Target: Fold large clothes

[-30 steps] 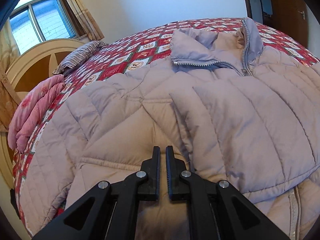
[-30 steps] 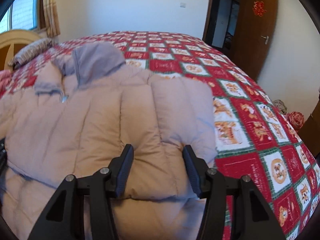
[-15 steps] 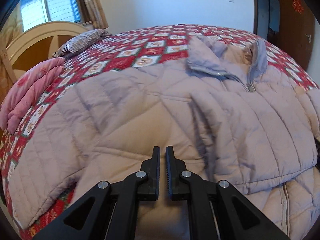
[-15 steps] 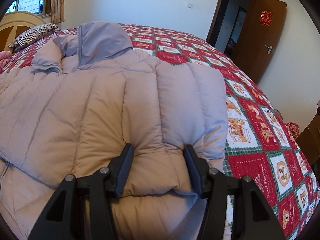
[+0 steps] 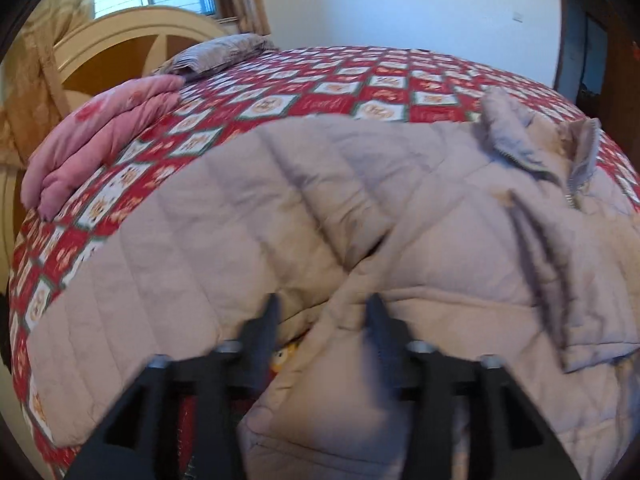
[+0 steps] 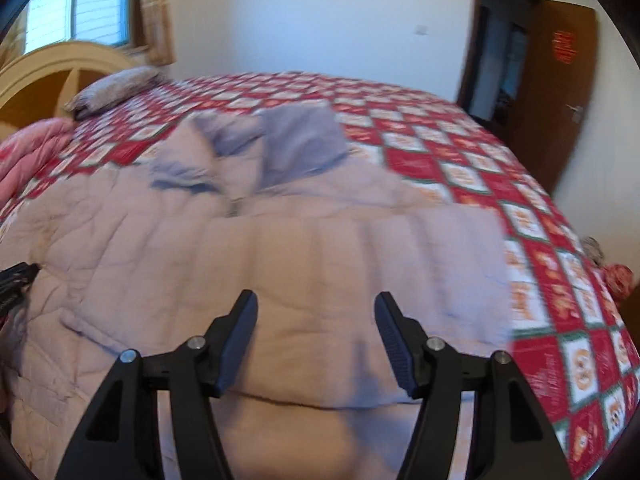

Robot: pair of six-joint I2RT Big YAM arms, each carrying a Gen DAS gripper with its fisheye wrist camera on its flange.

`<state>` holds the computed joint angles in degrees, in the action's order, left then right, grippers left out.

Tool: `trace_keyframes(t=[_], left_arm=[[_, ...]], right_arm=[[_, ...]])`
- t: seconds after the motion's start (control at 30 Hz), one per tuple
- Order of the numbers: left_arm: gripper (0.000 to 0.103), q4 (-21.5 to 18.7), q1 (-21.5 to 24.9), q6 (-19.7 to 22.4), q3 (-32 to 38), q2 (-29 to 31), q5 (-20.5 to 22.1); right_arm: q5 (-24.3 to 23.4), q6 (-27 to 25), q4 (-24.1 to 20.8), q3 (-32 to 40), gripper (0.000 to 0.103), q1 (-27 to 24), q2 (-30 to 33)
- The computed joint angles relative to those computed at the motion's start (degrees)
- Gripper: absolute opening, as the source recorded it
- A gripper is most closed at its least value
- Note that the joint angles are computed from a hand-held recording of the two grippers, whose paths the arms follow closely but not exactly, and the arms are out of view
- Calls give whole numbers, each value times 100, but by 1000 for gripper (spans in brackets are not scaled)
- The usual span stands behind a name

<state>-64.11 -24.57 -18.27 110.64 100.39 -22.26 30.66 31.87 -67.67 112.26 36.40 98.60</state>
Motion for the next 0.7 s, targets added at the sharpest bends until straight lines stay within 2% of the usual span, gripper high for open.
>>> trace_keyframes(t=[0.03,0.1,0.23,0.5,0.63,0.7], left_arm=[[64,74,2,-20,-94,-29,-27],[66,148,12,-8,-188,-50,11],[69,272,67,-56,-303,-95,164],[69,177,140,-61,-354,-239,287],[69,336,271,-26,-724,-750,64],[70,391,385,176,-951,-1030,-326]], right_arm=[[-92,-47,-67,128,64,8,157],[-536,-144,-184,259,64,-21,409],[-225,-463,-138,316,63,111,610],[-273,-515,202,70,62,94,542],[-278,-376,152,49,66,100,491],[-200,-280,7,130,75,113,501]])
